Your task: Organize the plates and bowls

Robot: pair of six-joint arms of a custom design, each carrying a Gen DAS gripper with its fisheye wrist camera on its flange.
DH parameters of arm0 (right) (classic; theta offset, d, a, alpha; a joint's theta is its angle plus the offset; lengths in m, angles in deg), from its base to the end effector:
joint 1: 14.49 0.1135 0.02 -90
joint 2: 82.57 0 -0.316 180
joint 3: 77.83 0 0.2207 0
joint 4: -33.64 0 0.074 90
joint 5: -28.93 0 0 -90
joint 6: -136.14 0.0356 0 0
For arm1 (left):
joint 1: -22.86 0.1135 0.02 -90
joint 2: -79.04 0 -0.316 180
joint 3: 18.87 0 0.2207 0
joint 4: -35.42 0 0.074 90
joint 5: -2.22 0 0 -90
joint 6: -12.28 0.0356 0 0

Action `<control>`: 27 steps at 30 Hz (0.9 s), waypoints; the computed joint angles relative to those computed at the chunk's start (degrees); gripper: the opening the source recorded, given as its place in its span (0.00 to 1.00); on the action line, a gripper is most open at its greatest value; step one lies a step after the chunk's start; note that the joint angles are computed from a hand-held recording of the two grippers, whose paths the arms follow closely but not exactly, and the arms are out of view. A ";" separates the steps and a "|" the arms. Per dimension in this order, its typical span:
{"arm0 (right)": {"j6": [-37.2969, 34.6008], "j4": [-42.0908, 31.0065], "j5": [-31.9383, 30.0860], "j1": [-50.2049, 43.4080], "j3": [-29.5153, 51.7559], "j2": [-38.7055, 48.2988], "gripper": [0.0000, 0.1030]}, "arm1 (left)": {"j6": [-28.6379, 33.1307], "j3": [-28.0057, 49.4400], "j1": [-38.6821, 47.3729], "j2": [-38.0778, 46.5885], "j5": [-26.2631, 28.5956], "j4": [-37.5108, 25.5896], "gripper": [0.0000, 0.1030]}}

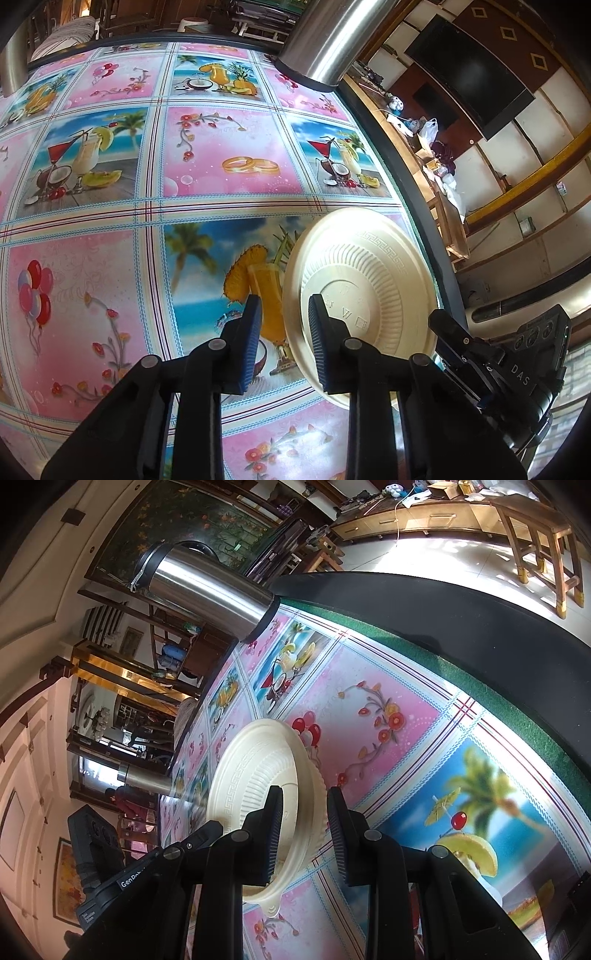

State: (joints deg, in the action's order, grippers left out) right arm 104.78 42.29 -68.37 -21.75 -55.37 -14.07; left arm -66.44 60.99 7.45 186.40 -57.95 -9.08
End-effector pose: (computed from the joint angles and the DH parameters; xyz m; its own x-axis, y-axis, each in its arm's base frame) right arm 0.1437 -0.0137 0.1823 -0.2920 0.8910 -0.3476 0.5275 0.4532 0.7186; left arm 0.3254 -0.1081 0.2134 -0.8251 0.4034 -0.3956 0.5507 0.7307 -0.4035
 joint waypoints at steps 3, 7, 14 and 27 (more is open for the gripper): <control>0.19 -0.37 0.76 0.12 -0.02 -0.53 0.26 | -0.03 -0.16 0.12 -0.23 -0.14 0.36 0.17; -0.05 -0.92 0.95 0.11 0.12 -0.76 0.24 | -0.21 -0.40 0.43 -0.79 0.10 0.84 0.12; -0.78 -0.07 0.75 0.17 0.01 0.44 0.16 | 0.12 -0.77 0.17 -1.11 -0.26 1.36 0.08; -0.47 -0.71 6.07 4.46 0.96 0.30 0.09 | -0.40 -2.17 -0.07 -1.32 -0.42 3.17 0.08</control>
State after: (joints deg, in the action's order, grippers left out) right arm 104.31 41.57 -62.30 -17.29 -54.41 -13.77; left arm -66.85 58.81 7.38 185.08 -58.37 -5.92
